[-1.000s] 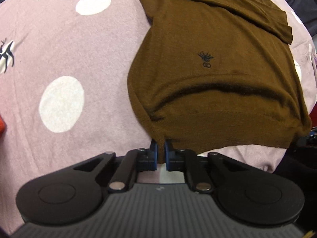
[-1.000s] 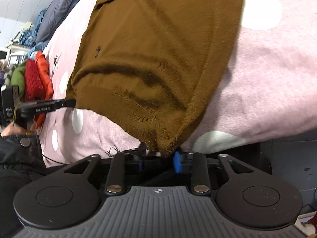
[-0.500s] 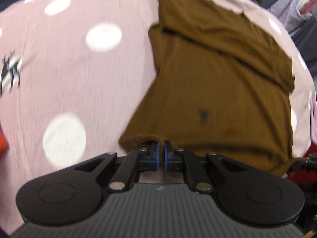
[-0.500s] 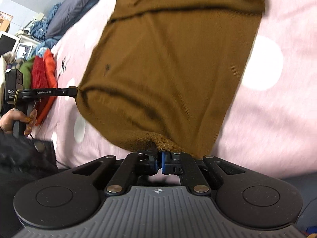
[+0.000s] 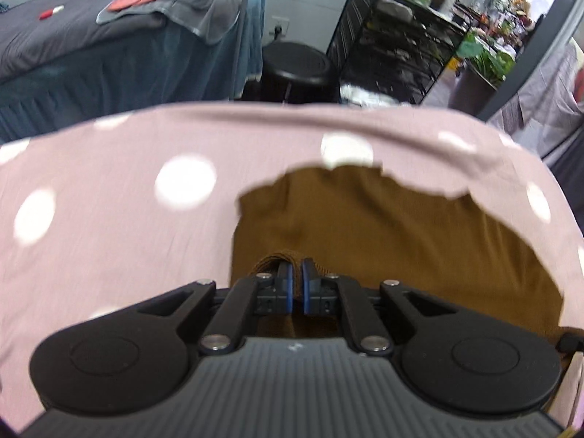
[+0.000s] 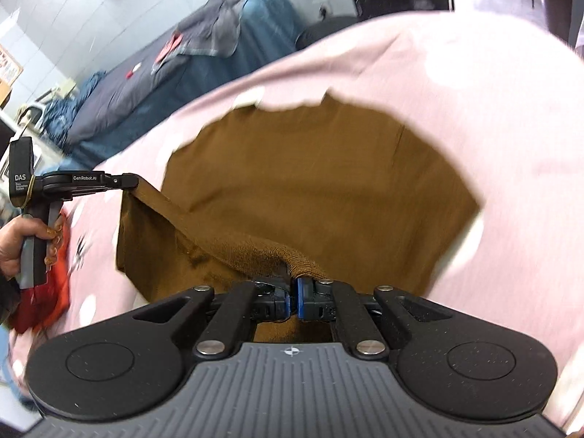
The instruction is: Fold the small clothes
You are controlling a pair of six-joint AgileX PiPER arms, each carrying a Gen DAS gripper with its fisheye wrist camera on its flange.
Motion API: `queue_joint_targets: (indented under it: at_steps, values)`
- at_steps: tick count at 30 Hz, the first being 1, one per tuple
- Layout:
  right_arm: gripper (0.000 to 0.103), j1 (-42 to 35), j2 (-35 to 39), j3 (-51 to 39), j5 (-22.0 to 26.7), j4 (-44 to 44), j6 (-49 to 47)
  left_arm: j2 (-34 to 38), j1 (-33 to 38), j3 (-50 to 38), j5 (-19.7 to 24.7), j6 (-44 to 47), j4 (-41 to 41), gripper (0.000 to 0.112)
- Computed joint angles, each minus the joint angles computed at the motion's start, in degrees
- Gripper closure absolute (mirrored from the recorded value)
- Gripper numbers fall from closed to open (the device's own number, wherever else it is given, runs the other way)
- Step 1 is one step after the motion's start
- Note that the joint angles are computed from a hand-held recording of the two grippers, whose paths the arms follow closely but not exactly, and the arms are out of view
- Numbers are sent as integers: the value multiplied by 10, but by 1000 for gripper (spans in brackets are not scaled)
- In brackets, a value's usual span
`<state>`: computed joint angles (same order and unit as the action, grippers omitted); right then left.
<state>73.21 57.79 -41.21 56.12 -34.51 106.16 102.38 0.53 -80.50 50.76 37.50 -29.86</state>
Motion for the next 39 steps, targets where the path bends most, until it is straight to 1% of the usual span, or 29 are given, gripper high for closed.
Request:
queue_joint_targets:
  at_steps: [4, 6, 8, 12, 13, 14, 15, 16, 17, 18, 20, 22, 24, 25, 26, 27, 28, 29, 32, 35, 36, 37, 38, 39]
  values:
    - [97, -186, -28, 39, -95, 69, -172, 64, -59, -91, -24, -99, 51, 107]
    - [97, -257, -26, 51, -132, 105, -237, 95, -80, -131, -32, -144, 82, 107]
    - [97, -337, -20, 63, -179, 170, -330, 130, -99, -175, -30, -179, 108, 108]
    - [97, -431, 1, 69, -226, 262, -470, 186, -122, -247, -10, -211, 144, 107]
    - [97, -444, 7, 71, -235, 276, -490, 198, -126, -266, 2, -221, 150, 105]
    - [97, -466, 7, 72, -236, 310, -533, 210, -129, -287, 17, -233, 157, 103]
    - [97, -487, 18, 69, -235, 345, -574, 214, -129, -293, 25, -240, 161, 92]
    - [97, -495, 23, 64, -224, 359, -591, 215, -127, -294, 32, -235, 158, 78]
    - [97, -492, 29, 60, -218, 354, -591, 214, -124, -288, 35, -222, 153, 72]
    - [97, -489, 30, 60, -219, 352, -593, 212, -124, -282, 40, -207, 154, 62]
    - [97, -492, 25, 67, -226, 367, -603, 213, -124, -276, 60, -174, 164, 60]
    - [97, -492, 21, 73, -226, 369, -597, 207, -124, -251, 55, -128, 158, 60]
    - [97, -498, 15, 81, -227, 376, -598, 204, -139, -228, 29, -108, 191, 63]
    - [97, -504, 15, 83, -229, 384, -604, 206, -148, -222, 17, -112, 216, 74]
    - [97, -502, 14, 85, -229, 382, -599, 212, -153, -225, 21, -111, 225, 84]
    - [97, -501, 13, 86, -228, 380, -594, 224, -155, -242, 43, -108, 223, 101]
    - [97, -501, 16, 85, -228, 379, -591, 232, -155, -255, 62, -101, 215, 105]
    - [97, -502, 20, 84, -230, 381, -592, 232, -157, -252, 63, -90, 212, 105]
    - [97, -503, 29, 82, -236, 382, -593, 218, -162, -221, 33, -76, 219, 109]
    - [97, -507, 36, 80, -241, 383, -593, 193, -156, -188, -24, -88, 209, 109]
    - [97, -507, 39, 78, -243, 382, -590, 188, -152, -188, -34, -99, 204, 109]
    - [97, -505, 36, 77, -242, 374, -581, 190, -147, -198, -34, -109, 196, 109]
    - [97, -498, 33, 75, -241, 356, -561, 201, -143, -224, -20, -118, 189, 109]
    - [97, -490, 29, 72, -237, 330, -533, 206, -140, -237, -18, -124, 186, 109]
